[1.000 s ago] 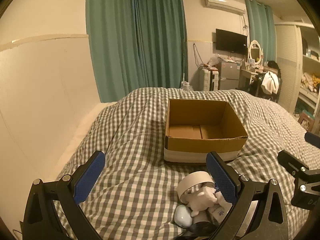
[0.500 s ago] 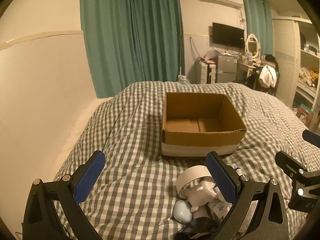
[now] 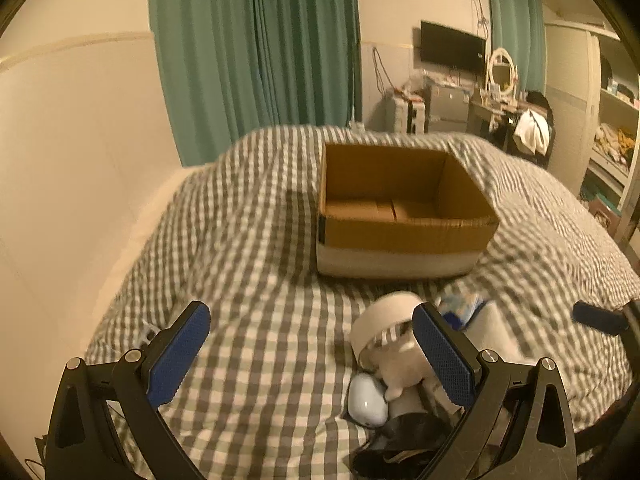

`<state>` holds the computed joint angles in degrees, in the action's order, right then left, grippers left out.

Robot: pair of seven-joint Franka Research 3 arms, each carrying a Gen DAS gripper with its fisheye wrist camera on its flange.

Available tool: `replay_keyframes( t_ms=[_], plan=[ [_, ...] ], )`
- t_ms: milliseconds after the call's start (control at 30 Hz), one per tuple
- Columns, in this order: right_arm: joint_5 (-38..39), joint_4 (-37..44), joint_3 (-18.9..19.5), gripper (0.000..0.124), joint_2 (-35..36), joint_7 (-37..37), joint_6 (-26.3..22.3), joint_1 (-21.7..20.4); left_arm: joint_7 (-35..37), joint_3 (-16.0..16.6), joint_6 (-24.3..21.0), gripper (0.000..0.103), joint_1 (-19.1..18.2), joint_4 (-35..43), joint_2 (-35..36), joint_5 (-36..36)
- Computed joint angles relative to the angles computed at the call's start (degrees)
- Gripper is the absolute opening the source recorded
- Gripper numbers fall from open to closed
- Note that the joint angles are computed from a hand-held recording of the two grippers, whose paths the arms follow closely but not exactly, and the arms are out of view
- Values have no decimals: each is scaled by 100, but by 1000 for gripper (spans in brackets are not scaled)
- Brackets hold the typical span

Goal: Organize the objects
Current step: 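Grasp the white sock with the right tool while the left tool grasps the tape roll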

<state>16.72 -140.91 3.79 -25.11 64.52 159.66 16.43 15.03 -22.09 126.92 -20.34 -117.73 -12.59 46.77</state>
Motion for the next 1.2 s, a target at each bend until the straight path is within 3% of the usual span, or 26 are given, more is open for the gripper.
replay_keyframes(
  t_ms=[200, 300, 333, 367, 533, 733, 800, 867, 900, 967, 1000, 1067, 1200],
  plan=[
    [67, 45, -35, 94, 281, -203, -431, 162, 437, 181, 300, 103, -39, -160, 174, -631],
    [313, 35, -156, 77, 308, -429, -477, 266, 613, 261, 433, 103, -18, -184, 284, -887],
    [572, 19, -279, 62, 278, -600, -421, 378, 648, 271, 452, 103, -14, -171, 312, -940],
    [741, -13, -319, 59, 230, -657, -341, 409, 693, 292, 505, 103, -5, -164, 338, -996],
    [820, -51, -210, 54, 200, -438, 213, 183, 918, 351, 653, 102, 32, 74, 645, -1148],
    [596, 139, -157, 54, 340, -191, 212, -21, 1058, 456, 739, 99, 22, 522, 1129, -1103],
    [607, 145, -217, 54, 323, -219, 137, -3, 1235, 486, 592, 89, -4, 749, 1352, -1093],
    [589, 158, -215, 54, 360, -228, 135, -1, 1474, 537, 565, 64, -15, 819, 1480, -1291],
    [587, 147, -214, 55, 349, -233, 136, 1, 1595, 578, 791, 59, 17, 748, 1484, -1548],
    [582, 167, -211, 55, 386, -246, 151, 12, 1672, 638, 1231, 37, 75, 546, 1408, -1992],
    [587, 170, -221, 55, 385, -257, 143, 14, 1729, 653, 1361, 32, 96, 484, 1378, -2188],
    [603, 182, -236, 55, 391, -271, 128, 18, 1852, 632, 1138, 24, 71, 575, 1416, -2160],
    [590, 180, -224, 55, 399, -278, 151, 6, 1871, 620, 1014, 20, 34, 561, 1323, -2101]
  ],
)
